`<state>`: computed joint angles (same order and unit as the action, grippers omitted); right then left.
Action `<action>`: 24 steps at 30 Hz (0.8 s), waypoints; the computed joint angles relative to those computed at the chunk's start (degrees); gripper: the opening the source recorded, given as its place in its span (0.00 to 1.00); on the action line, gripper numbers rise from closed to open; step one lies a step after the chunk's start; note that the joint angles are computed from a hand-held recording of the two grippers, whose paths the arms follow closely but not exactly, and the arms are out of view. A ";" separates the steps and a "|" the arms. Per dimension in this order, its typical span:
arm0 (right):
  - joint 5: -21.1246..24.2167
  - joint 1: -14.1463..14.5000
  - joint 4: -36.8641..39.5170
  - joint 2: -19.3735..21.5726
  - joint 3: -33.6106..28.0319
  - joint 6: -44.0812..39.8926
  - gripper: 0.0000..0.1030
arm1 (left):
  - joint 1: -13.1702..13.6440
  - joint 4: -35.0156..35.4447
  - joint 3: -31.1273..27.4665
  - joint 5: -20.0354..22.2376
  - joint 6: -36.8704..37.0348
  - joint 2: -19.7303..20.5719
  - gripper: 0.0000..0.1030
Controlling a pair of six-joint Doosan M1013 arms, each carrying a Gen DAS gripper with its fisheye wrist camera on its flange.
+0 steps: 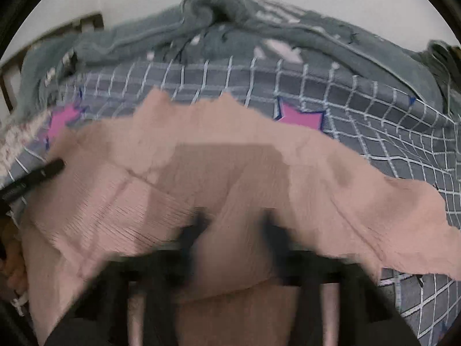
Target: Fold small clothes
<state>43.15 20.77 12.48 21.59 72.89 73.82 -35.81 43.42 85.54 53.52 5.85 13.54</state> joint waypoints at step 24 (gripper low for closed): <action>-2.06 -7.08 2.97 -4.45 6.80 4.72 0.16 | 0.99 -2.31 0.72 -3.45 0.04 -0.39 0.18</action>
<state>41.10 13.69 15.46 17.15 79.68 78.54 -34.82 41.10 86.26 50.08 5.89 13.16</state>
